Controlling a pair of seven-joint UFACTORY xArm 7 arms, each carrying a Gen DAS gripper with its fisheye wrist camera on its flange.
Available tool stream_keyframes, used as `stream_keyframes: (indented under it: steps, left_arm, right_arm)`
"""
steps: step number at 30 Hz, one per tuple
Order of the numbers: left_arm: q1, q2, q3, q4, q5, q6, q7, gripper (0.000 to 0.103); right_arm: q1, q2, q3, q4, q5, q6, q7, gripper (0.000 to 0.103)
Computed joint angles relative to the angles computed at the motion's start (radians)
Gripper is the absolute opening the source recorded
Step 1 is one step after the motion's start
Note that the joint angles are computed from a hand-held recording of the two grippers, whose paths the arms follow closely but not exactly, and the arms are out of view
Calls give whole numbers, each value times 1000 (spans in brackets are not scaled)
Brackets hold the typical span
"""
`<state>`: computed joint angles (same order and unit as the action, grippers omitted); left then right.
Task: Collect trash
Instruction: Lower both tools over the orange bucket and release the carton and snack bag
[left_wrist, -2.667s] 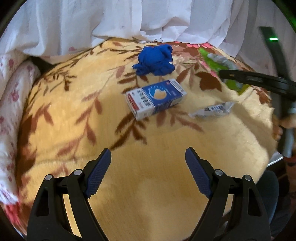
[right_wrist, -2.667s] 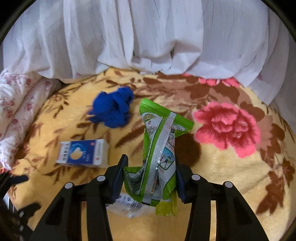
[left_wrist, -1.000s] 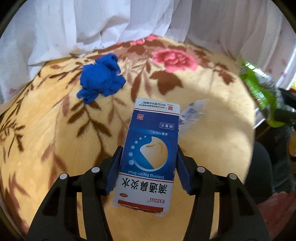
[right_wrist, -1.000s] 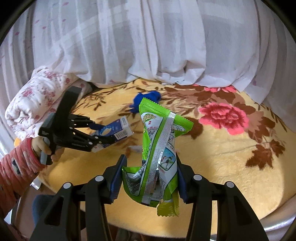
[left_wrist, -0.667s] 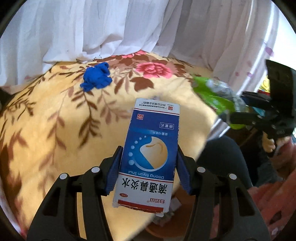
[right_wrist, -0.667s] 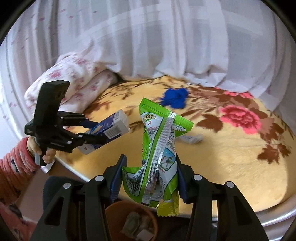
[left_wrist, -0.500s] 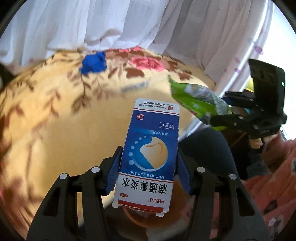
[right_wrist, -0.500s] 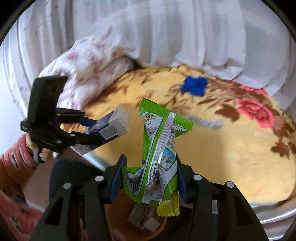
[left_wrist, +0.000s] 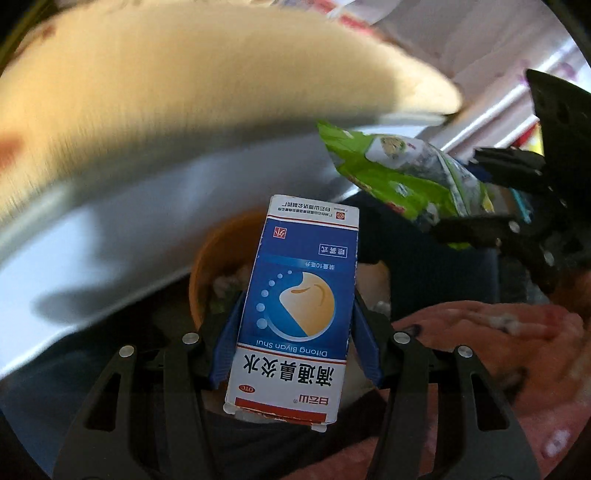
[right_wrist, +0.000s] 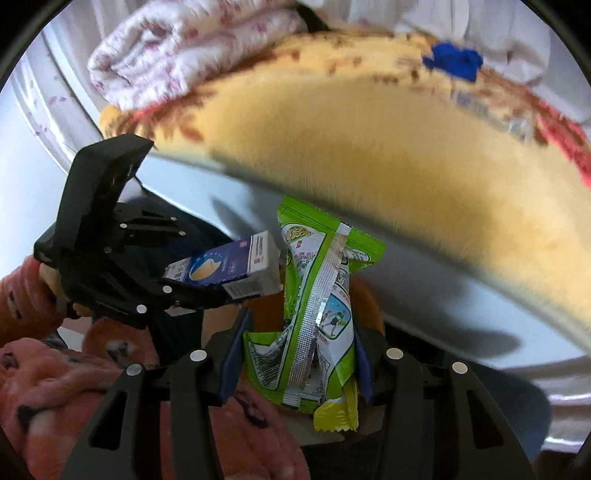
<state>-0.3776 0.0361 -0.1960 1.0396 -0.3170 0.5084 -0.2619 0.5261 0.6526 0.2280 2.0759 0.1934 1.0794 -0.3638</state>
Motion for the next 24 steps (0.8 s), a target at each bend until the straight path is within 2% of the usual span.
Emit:
stream_keyframes:
  steps: [2, 5, 9, 12, 14, 16, 24]
  left_arm:
    - [-5, 42, 4, 34, 75, 46, -83, 54]
    - [-3, 100, 4, 81, 75, 89, -121, 54]
    - [-11, 178, 11, 156, 128, 169, -206, 54]
    - [-18, 225, 14, 206, 154, 221, -248, 54]
    - [-23, 249, 19, 233, 177, 253, -275, 61]
    - [-34, 264, 32, 256, 219, 271, -321, 76]
    - [-28, 249, 25, 243, 231, 265, -351, 80]
  right_arm:
    - [14, 40, -10, 34, -17, 36, 18, 49]
    - [26, 93, -18, 82, -32, 83, 40, 49]
    - [37, 150, -32, 139, -49, 120, 70, 51]
    - [43, 175, -39, 162, -60, 132, 88, 57]
    - [42, 173, -42, 154, -63, 123, 91, 71]
    - [38, 166, -43, 141, -65, 110, 96, 74]
    - [15, 157, -41, 141, -58, 95, 116, 77]
